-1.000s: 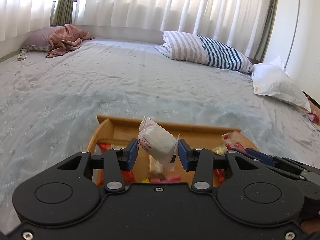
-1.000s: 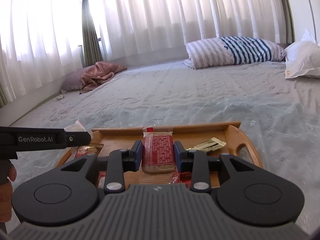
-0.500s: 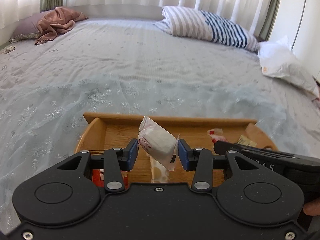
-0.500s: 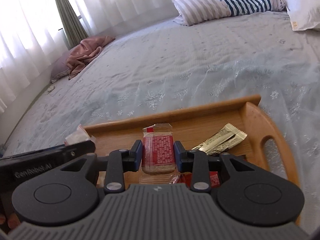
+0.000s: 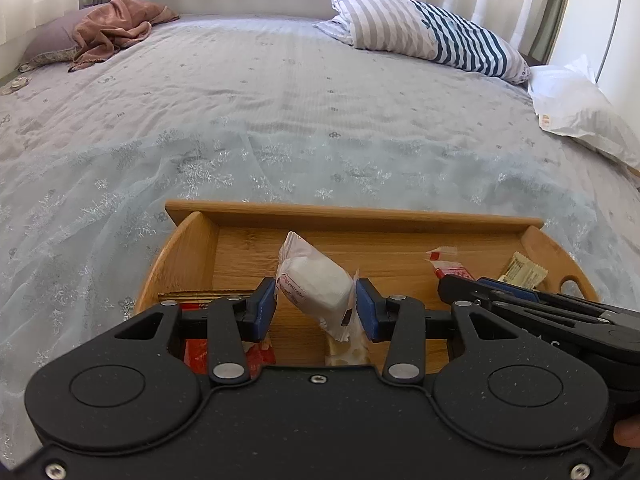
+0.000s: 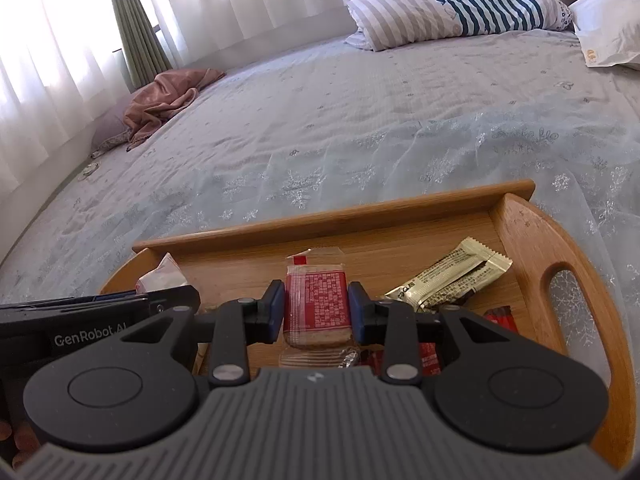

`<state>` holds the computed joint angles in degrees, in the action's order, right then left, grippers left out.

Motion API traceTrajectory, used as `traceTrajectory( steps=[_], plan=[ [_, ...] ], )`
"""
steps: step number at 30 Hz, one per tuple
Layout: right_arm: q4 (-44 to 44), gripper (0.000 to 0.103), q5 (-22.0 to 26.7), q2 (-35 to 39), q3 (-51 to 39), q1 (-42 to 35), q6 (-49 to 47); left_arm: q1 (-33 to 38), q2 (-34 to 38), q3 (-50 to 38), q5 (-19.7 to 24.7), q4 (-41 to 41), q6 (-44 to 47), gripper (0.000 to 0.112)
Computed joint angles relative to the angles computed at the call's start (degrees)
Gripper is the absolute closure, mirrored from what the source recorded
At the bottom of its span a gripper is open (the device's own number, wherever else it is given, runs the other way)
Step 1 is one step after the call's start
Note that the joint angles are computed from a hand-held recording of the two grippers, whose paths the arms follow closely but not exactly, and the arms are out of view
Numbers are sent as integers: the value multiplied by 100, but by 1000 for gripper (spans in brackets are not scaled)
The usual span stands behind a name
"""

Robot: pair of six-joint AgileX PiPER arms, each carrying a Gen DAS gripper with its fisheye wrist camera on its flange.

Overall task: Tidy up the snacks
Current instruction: 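Lower the pastry and wafer packet onto the tray and open both tools, then withdraw both tools from the tray toward the green packet and red wafer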

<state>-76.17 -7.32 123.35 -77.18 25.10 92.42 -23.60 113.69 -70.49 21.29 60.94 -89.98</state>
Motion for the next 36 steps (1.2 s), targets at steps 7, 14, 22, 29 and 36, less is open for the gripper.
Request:
traceTrajectory(
  steps=[7, 14, 22, 29, 36],
  plan=[
    [658, 63, 10, 47, 16, 31, -658, 14, 83, -3, -90, 147, -119, 71],
    [928, 57, -112, 56, 46, -3, -898, 83, 48, 133, -316, 644, -680, 65],
    [1640, 38, -432, -107, 355, -198, -1502, 75, -207, 414, -535, 1067, -1234, 49],
    [2239, 30, -723, -530, 910, -391, -2256, -282, -514, 637, 18, 1407, -1528, 23],
    [3027, 24, -930, -1044, 1541, -395, -3403, -559, -881, 1026, 334, 1373, -1553, 23]
  ],
)
